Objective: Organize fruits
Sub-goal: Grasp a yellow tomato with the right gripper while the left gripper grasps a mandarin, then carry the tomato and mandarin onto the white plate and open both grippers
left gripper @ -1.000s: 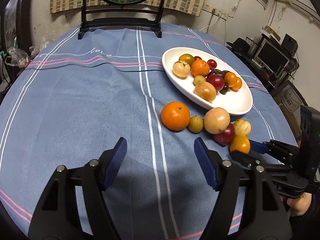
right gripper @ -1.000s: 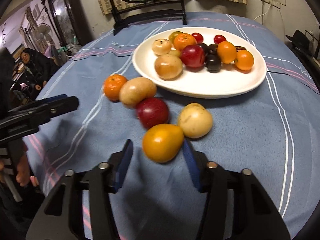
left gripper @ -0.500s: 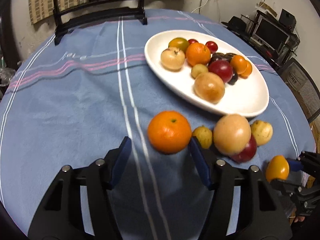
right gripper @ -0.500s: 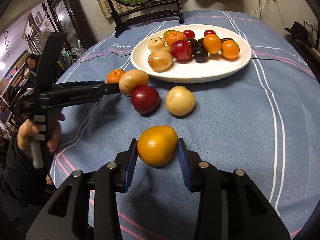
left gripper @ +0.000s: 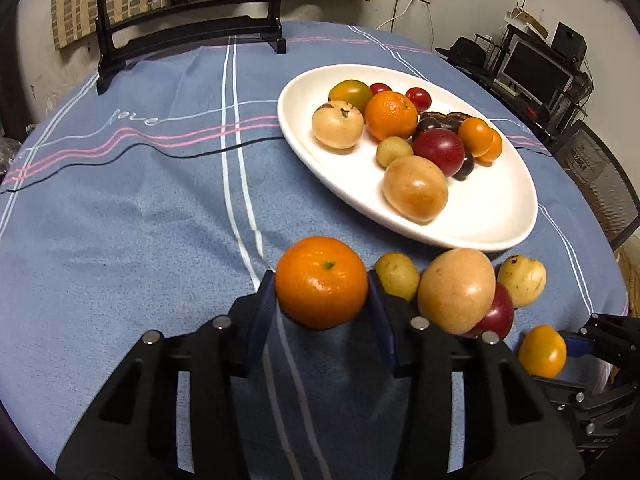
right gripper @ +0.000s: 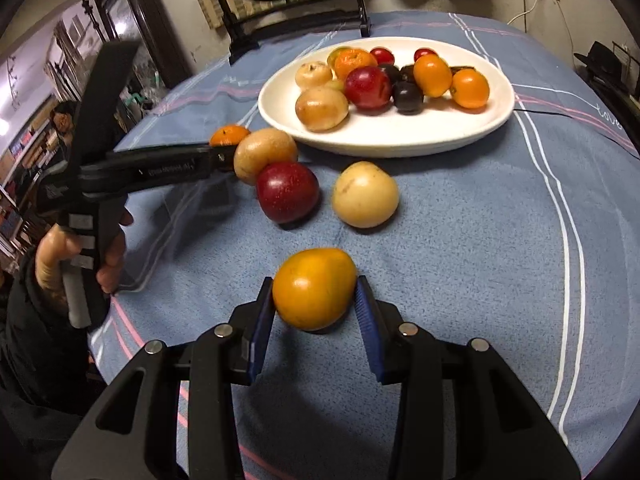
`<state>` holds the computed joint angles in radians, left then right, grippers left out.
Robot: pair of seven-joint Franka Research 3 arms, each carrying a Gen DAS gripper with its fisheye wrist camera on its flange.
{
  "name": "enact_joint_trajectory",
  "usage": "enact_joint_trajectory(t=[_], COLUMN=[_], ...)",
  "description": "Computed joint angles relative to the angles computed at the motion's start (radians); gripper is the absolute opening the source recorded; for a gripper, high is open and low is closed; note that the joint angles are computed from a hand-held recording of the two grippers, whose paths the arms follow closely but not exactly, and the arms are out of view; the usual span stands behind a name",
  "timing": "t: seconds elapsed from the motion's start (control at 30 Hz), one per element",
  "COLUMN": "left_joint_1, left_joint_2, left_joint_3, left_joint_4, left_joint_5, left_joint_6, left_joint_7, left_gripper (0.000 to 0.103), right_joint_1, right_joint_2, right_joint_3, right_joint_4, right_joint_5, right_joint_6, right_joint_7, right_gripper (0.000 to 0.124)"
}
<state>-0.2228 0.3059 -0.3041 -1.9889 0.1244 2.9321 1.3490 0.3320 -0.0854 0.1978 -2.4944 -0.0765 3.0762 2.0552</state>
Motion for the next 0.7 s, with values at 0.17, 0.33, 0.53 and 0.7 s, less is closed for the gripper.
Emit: enact_joint_trajectory(t=[0.17,0.33,0.53,0.7], left_joint_1=[-0.004,0.078,0.164,0.125], left_joint_2=[-0.005,-0.070,-0.211,-0.258], left_joint_3=[0.004,-0.080,-0.193,-0.177], left_joint_4=[-0.005,-0.096,-0.256,-0.294], left_joint_5=[0.009,-0.115,-0.412,-0.516], left_joint_6=[0.007,0.070,0.159,0.164], left_joint_7=[-0.009,0.054,0.228,0.306], left_gripper=[0.044,0.043,0.043,0.043], right_joint_1=[-0.041,-0.083,-0.105,-0.166], right_joint_2=[-0.015,-0.066,-0.089,-0.079], right_joint_3=[0.028,0.063,0.087,0.146], right_joint_4=[-0.016,-0.052,-0.074,-0.057], right_joint_5=[-0.136,-0.144,-0.087,-0.114], right_joint_6=[0.016,0.026,0.063,0.032], right_joint_7=[0.125,0.155,0.119,0.139], right_gripper=[0.040,0.040,0.040,0.040])
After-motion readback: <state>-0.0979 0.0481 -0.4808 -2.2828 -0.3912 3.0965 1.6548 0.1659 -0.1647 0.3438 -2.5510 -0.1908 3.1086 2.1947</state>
